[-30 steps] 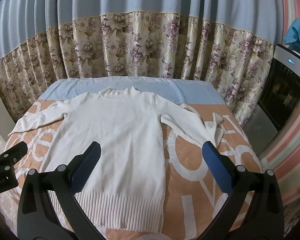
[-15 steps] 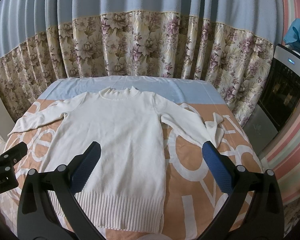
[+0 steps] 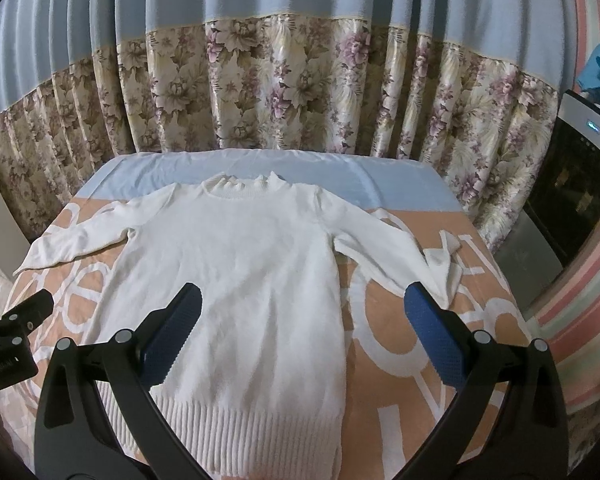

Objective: Fold small clothes

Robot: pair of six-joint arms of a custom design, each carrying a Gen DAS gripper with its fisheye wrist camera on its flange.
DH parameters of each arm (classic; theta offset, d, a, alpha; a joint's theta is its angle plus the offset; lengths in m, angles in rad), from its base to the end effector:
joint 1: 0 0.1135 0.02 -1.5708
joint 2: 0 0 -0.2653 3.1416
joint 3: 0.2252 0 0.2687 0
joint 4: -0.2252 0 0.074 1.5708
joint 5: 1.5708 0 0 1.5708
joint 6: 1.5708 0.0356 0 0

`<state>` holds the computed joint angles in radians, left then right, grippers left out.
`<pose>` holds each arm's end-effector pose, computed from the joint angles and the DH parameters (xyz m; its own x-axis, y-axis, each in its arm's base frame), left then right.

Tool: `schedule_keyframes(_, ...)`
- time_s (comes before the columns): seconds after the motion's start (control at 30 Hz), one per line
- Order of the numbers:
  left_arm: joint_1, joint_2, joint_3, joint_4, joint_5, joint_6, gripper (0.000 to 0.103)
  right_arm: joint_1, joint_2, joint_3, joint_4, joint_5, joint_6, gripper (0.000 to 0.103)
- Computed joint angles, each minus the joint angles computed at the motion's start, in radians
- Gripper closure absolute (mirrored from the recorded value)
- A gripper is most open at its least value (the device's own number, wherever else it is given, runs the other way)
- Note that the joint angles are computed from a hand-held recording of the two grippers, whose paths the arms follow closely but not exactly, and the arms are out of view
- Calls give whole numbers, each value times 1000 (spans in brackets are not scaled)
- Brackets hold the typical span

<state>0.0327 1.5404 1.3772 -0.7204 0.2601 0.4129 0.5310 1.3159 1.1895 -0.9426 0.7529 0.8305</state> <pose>0.3490 0.0023 0.3115 -0.6549 0.3666 -0.6608 0.4305 0.8997 0.0725 0.2439 0.1150 0.3091 -0.5733 0.2880 -0.7670 0.5002 0.8645 -0.0492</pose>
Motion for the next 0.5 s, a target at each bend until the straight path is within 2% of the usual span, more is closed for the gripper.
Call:
schedule_keyframes(0.13, -9, 60, 54, 21, -35, -9, 2, -18, 50, 34, 59, -1, -67, 3)
schedule_keyframes(0.23, -6, 130, 123, 11, -48, -15, 2, -61, 73, 39, 154, -67, -142, 3)
schedule_keyframes(0.37, 10, 276, 272, -41, -67, -48, 2, -146, 142, 88, 239, -222, -223, 3)
schedule_keyframes(0.5, 34, 390, 383, -53, -74, -72, 2, -171, 238, 140, 306, -249, -299, 3)
